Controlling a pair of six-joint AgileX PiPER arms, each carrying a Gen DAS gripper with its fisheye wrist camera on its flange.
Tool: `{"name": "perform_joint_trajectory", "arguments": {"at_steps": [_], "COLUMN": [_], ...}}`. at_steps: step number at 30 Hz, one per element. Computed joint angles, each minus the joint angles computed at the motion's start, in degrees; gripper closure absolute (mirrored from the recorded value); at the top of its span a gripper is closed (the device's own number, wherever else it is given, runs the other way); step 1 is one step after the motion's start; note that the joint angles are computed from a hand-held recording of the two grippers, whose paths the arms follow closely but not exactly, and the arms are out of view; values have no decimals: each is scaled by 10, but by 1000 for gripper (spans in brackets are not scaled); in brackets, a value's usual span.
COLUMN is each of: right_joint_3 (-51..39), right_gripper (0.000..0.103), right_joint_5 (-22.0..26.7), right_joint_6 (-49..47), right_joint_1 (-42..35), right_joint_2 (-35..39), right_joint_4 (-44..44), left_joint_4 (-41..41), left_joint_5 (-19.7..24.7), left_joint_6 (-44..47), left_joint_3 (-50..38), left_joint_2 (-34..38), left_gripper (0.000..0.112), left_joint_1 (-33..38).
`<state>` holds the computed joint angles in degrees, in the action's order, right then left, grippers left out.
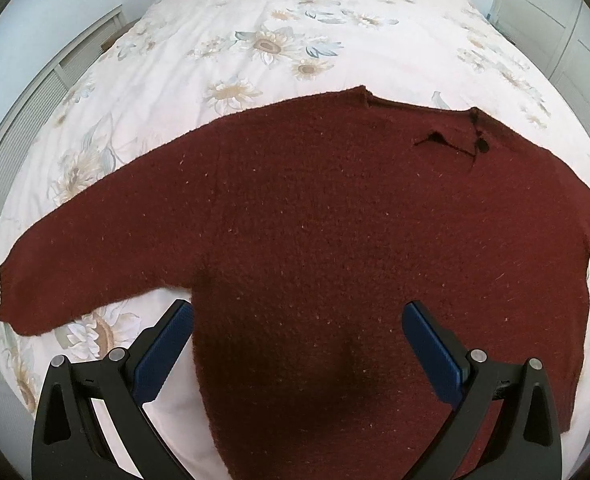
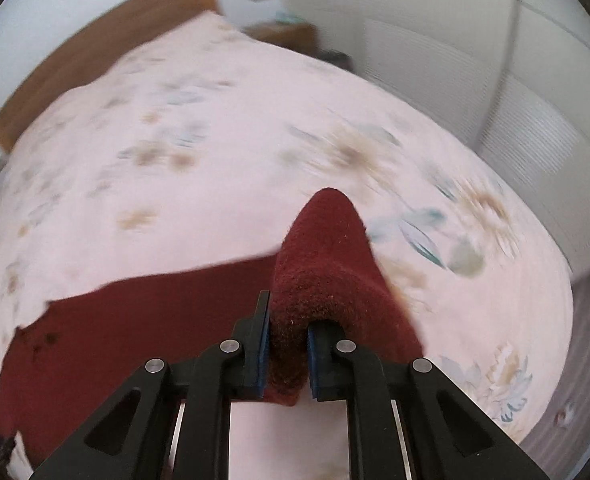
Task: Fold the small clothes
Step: 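Fold the held sleeve across the sweater body with the right gripper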
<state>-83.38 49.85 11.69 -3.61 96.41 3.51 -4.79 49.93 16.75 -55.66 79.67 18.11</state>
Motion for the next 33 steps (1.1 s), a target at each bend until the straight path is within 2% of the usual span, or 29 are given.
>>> {"name": "perform_joint_trajectory", "arguments": {"at_steps": [3, 10, 21, 26, 33], "right_joint_3": [-59, -219, -469, -496, -439], "right_gripper": [88, 88, 88, 88, 87], "right_joint_5": [24, 66, 119, 132, 113], "right_joint_6": [25, 55, 78, 79, 58], "right_joint_1": [69, 207, 353, 383, 410], "right_joint_2": [6, 83, 275, 340, 392], "right_joint_4": [-17, -19, 37, 46, 77], "left_joint_4": [-19, -51, -51, -45, -30], "left_joint_5": [4, 4, -6, -18, -35], "left_joint_6": [25, 60, 78, 75, 72], "left_joint_3": [4, -3, -30, -30, -17], "left_joint_2": [-7, 4, 27, 36, 47], "left_gripper": [10, 10, 10, 10, 10], "left_joint_1": [12, 35, 65, 72, 65]}}
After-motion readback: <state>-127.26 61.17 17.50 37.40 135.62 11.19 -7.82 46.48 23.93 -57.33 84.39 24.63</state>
